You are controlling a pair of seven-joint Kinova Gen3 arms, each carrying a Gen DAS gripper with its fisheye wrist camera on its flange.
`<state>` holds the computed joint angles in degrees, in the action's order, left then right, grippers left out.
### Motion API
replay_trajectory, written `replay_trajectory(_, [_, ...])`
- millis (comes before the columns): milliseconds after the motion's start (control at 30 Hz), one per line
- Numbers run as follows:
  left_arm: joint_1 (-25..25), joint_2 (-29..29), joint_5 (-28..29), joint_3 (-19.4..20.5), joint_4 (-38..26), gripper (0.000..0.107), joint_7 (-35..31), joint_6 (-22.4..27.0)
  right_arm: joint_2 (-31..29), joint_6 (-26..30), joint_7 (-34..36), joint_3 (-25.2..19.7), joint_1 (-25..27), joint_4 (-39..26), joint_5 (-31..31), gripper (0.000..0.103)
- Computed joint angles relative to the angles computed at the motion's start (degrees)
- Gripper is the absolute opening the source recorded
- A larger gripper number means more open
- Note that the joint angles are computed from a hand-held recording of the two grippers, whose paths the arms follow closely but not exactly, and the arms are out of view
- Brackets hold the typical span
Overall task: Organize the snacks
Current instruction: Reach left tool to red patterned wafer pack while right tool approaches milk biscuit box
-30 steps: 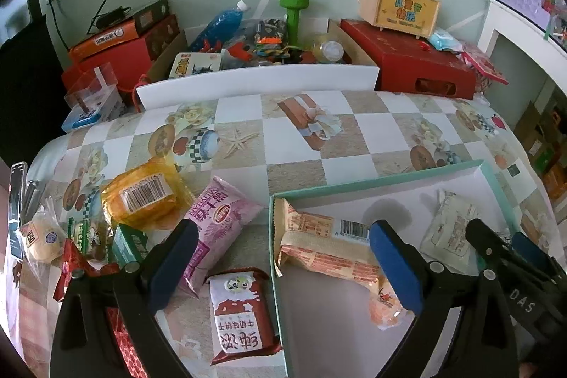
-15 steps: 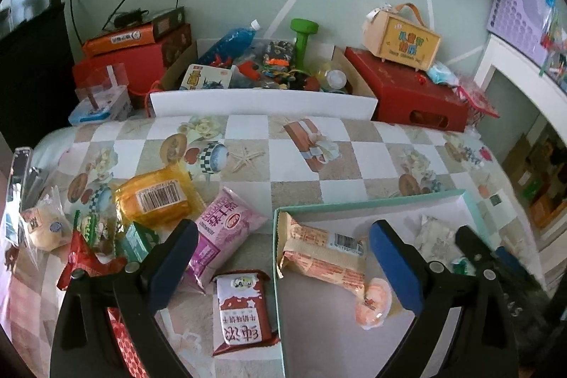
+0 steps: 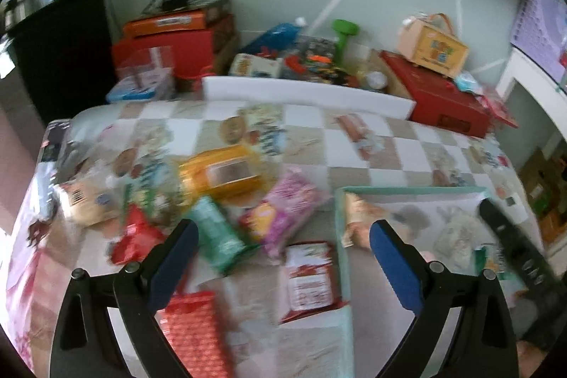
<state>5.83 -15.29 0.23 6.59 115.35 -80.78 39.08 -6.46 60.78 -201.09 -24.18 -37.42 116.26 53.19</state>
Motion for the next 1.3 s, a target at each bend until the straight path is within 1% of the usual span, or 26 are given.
replay_trajectory(67, [-1.4,-0.9,-1.6,-0.1,0.9,0.097,0.8,-0.1,0.8,1.3,-0.2,-0.9,-0.8,-0.8,1.4,0.103])
replay_trajectory(233, [-4.3,-3.2,-4.2,-1.1,2.2,0.097,1.6,0.1,2.6,0.1,0.3,-0.7,-3.2,-2.3,3.2,0.102])
replay_trajectory(300, [-4.6,-3.7,-3.9,-2.2,2.4,0.097,1.0,0.4,3.6,0.4,0.5,-0.7,-4.3,-3.1,3.9,0.101])
replay_trajectory(400, [-5.1,-4.2,-2.6,-4.4,2.5,0.097,-0.5,1.4,4.4,-0.7,0.8,-0.2,-5.9,-3.7,4.6,0.101])
replay_trajectory(533, [-6.9,-4.8,-2.2,-6.0,2.9,0.097,-1.7,1.8,6.2,-0.8,1.5,0.5,-8.0,-5.0,5.1,0.101])
replay_trajectory(733, [-8.4,-5.1,-0.1,-8.9,3.4,0.097,-4.4,2.7,7.9,-4.2,3.1,1.9,-10.1,-6.5,5.3,0.101])
replay_trajectory(900, [-7.9,-3.9,4.1,-11.7,3.3,0.097,-8.7,5.3,9.4,-7.0,7.2,3.0,-11.1,-8.3,2.4,0.101])
replay_trajectory(967, [-8.4,-3.7,4.6,-11.2,3.9,0.097,-9.2,5.8,10.1,-8.0,9.5,3.6,-11.3,-9.0,0.3,0.101])
replay_trajectory(1067, [-8.4,-1.9,6.1,-11.6,4.6,0.097,-10.8,7.2,11.2,-9.0,13.2,4.5,-11.4,-10.0,-3.8,0.096])
replay_trajectory(1167, [-8.7,0.6,9.7,-13.4,4.3,0.097,-13.6,9.8,12.0,-8.9,15.7,5.3,-11.9,-10.7,-6.9,0.094])
replay_trajectory(1300, [-9.7,1.9,10.2,-11.6,4.4,0.097,-14.2,10.2,13.0,-7.0,17.2,6.2,-13.0,-11.9,-8.2,0.093])
